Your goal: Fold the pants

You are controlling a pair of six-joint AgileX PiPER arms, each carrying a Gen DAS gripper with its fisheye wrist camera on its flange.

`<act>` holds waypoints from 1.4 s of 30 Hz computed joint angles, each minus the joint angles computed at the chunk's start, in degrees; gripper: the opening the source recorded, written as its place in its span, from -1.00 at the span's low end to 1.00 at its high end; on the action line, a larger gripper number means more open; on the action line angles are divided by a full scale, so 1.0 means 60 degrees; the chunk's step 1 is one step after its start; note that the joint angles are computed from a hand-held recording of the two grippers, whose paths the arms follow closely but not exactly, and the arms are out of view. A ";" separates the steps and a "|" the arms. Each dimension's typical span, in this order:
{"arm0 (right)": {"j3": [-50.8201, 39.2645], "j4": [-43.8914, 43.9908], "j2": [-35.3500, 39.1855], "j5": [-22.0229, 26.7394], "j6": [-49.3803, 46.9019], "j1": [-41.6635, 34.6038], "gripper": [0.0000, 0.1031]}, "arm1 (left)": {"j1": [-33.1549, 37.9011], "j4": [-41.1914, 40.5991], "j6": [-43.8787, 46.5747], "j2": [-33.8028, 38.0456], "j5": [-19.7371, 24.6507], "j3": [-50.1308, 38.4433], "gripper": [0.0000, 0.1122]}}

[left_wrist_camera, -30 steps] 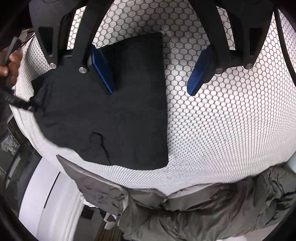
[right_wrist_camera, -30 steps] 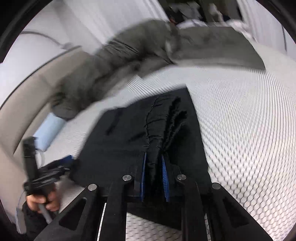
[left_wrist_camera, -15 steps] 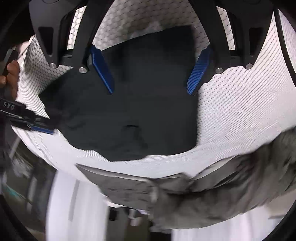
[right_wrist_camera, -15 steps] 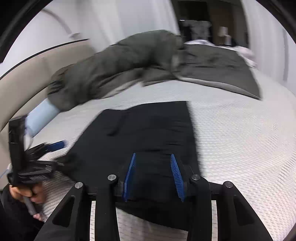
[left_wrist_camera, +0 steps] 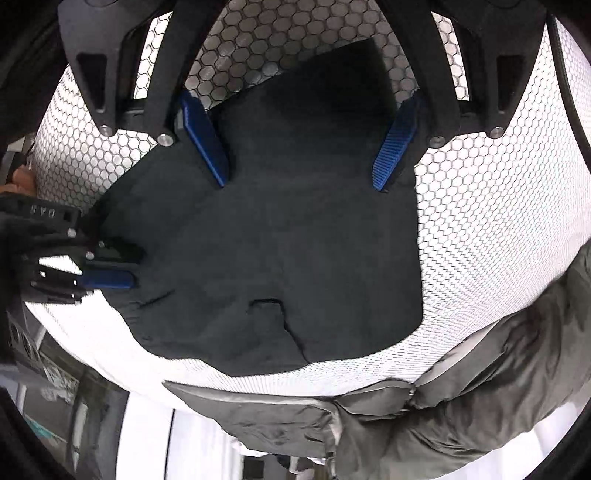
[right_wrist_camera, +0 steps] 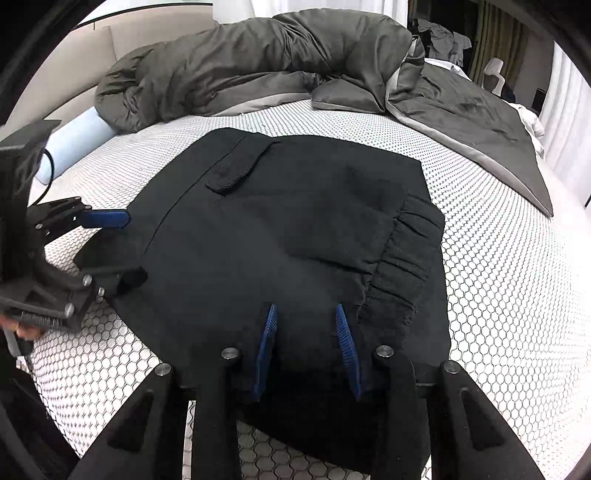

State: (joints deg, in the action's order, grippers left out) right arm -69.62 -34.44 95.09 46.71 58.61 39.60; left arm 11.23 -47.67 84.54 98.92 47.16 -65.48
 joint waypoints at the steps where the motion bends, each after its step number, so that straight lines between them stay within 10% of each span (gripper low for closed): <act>1: -0.0077 -0.0113 0.0032 0.0057 0.0056 0.0073 -0.29 | 0.0085 -0.0090 0.0041 -0.0041 0.0046 -0.0023 0.40; 7: -0.0208 0.0419 -0.0149 -0.1296 -0.0023 -0.0313 -0.19 | 0.0265 -0.0919 0.0122 -0.0104 0.0738 -0.0628 0.31; 9: -0.1092 0.0987 0.0602 -0.1380 -0.0859 -0.0582 -0.19 | -0.0309 -0.0241 -0.0879 0.0363 0.0588 -0.1282 -0.39; 11: -0.2034 0.2060 0.1471 -0.1066 -0.1925 -0.0950 -0.19 | -0.0744 0.0623 -0.1931 0.1067 0.0919 -0.2149 -0.61; 18: -0.2446 0.0393 0.1760 0.1290 -0.1096 -0.0778 -0.27 | -0.0408 0.0676 -0.2057 0.1571 0.0781 -0.2699 -0.61; 28: -0.2157 0.1229 0.1047 -0.0201 -0.1329 -0.1075 -0.19 | 0.0181 -0.0218 -0.1987 0.1354 0.1719 -0.3070 -0.61; 34: -0.4651 0.2613 0.3105 0.0711 -0.3069 -0.1509 -0.18 | -0.1260 0.1373 -0.3826 0.2555 0.1293 -0.4398 -0.61; 39: -0.4227 0.0950 0.2975 0.2120 -0.2541 -0.1367 -0.19 | -0.1202 0.1525 -0.3868 0.2885 0.1283 -0.4715 -0.69; 42: -0.3094 0.1565 0.2128 0.1314 -0.2781 -0.1922 -0.24 | -0.1107 0.1572 -0.4178 0.3009 0.1409 -0.4876 -0.69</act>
State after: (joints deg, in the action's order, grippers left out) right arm -88.19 -25.05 107.86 54.60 41.93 28.07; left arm 4.59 -38.25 59.47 116.98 55.61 -94.73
